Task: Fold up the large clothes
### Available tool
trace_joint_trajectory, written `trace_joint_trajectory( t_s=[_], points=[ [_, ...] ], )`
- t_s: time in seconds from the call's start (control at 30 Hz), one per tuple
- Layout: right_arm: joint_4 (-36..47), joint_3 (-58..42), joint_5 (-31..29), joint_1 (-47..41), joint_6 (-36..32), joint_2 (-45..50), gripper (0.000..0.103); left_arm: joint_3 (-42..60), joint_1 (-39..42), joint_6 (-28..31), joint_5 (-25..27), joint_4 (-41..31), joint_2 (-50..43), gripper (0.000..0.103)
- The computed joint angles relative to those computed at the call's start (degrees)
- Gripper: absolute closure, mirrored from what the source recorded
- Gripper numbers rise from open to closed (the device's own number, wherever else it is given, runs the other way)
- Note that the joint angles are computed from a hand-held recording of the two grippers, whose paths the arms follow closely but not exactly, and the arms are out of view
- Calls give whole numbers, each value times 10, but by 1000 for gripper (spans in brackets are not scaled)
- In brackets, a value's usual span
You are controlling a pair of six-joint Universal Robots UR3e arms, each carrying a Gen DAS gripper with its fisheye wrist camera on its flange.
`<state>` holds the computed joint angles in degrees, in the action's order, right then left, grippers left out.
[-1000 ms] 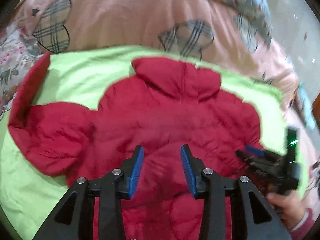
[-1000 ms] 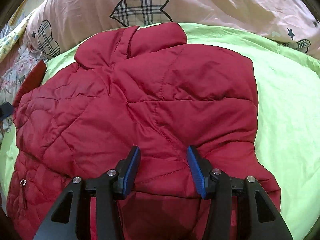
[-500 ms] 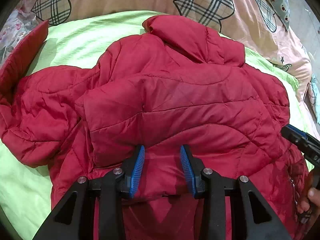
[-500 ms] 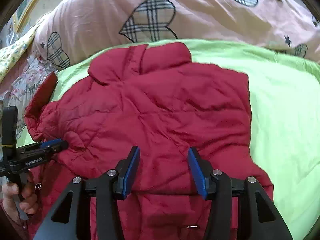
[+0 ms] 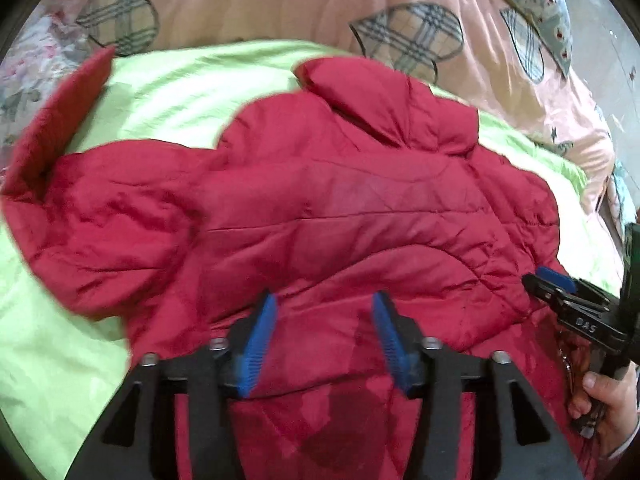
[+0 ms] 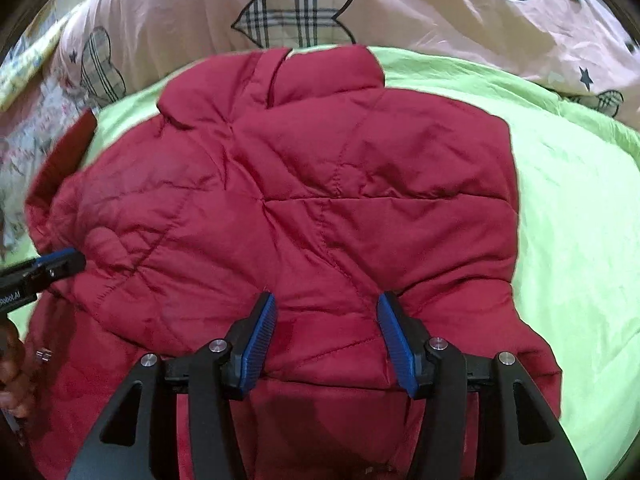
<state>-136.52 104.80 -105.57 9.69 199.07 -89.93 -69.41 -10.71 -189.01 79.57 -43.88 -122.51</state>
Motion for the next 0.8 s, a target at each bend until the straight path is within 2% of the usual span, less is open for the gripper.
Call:
trace_joint_trajectory(
  t_s=[0.23, 0.4, 0.63, 0.8],
  points=[
    [18, 23, 54, 11, 27, -70, 41, -107, 45, -11, 8, 34, 99, 47],
    [40, 36, 86, 25, 50, -108, 37, -144, 70, -21, 19, 39, 141, 45],
    [72, 53, 110, 36, 74, -143, 33, -156, 90, -24, 37, 32, 170, 43],
    [100, 59, 95, 47, 77, -159, 32, -119, 105, -28, 67, 17, 157, 33]
  ],
)
